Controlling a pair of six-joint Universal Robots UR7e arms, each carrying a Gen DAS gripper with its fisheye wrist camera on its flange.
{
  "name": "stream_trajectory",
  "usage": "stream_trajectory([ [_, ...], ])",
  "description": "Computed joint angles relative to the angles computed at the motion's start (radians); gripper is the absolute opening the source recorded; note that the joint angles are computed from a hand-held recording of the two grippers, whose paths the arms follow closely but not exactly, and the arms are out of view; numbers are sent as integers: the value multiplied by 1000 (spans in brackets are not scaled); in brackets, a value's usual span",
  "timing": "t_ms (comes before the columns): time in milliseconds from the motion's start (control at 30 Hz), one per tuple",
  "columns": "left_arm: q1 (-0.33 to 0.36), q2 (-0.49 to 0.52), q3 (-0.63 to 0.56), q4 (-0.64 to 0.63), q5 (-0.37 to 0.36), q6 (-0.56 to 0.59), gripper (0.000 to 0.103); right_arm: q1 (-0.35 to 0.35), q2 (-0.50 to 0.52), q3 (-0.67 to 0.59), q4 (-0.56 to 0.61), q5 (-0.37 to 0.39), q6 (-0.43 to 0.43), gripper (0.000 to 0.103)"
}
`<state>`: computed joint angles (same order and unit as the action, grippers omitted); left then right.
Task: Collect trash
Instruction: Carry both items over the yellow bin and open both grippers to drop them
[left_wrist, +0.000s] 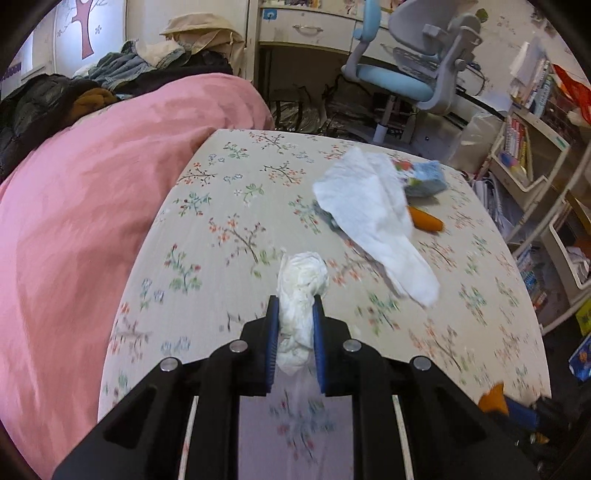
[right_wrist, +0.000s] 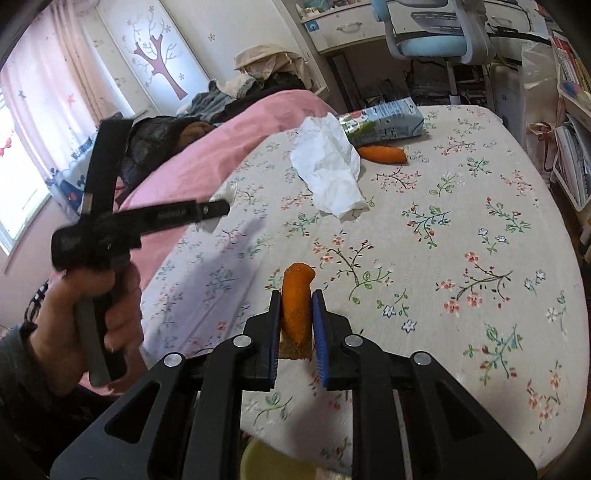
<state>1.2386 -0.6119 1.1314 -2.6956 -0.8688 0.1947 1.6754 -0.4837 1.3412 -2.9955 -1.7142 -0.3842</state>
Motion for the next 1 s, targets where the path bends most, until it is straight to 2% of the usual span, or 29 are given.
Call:
stream_trajectory([
  [367, -53, -121, 282, -179, 16, 18, 18, 22, -86, 152, -76, 17, -26, 15],
  [633, -82, -198, 458, -262, 22, -19, 18, 39, -159, 294, -110, 7, -41, 15],
  [833, -101, -228, 533, -308, 26, -17, 18, 46, -196, 388, -91, -16, -50, 15],
  [1000, -115, -250, 589, -327, 29, -29, 18, 43, -215, 440, -22, -43, -25, 16],
])
